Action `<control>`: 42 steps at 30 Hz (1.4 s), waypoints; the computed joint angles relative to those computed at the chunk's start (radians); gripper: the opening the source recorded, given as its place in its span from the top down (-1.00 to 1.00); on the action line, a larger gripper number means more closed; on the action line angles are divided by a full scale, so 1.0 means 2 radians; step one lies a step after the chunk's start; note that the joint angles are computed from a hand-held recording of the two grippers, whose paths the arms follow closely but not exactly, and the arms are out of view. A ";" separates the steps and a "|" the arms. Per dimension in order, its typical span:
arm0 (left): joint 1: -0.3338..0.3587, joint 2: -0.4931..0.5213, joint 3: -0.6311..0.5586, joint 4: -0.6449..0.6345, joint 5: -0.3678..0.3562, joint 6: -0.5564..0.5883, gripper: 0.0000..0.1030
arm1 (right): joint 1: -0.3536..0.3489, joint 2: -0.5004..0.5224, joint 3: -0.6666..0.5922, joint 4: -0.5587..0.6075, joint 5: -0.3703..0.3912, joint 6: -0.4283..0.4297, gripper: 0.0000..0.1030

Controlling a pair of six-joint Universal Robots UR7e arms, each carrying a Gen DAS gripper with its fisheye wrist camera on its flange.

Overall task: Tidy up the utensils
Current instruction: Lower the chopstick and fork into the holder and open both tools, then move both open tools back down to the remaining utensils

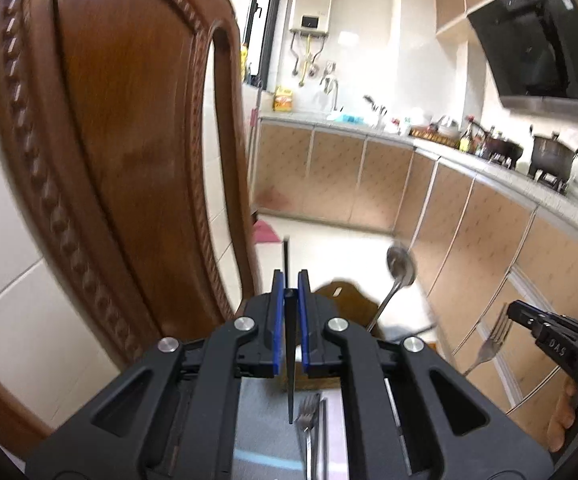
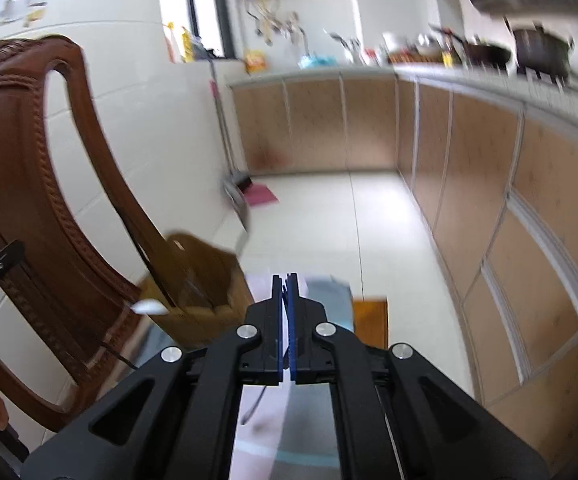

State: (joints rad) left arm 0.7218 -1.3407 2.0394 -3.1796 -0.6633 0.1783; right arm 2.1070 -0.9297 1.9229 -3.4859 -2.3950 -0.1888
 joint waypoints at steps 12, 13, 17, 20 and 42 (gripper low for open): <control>0.005 0.056 -0.115 0.001 -0.028 0.043 0.87 | 0.037 0.050 -0.155 0.002 0.001 -0.090 0.95; 0.009 0.066 -0.123 -0.011 -0.029 0.049 0.87 | 0.036 0.060 -0.169 -0.005 -0.001 -0.103 0.95; 0.030 0.108 -0.154 -0.044 -0.036 0.071 0.87 | 0.020 0.093 -0.209 0.015 -0.009 -0.113 0.95; 0.050 0.136 -0.175 -0.051 -0.037 0.070 0.87 | 0.002 0.117 -0.226 0.017 -0.010 -0.125 0.95; 0.083 0.135 -0.133 -0.039 -0.036 0.059 0.74 | -0.024 0.118 -0.195 0.097 0.023 -0.070 0.62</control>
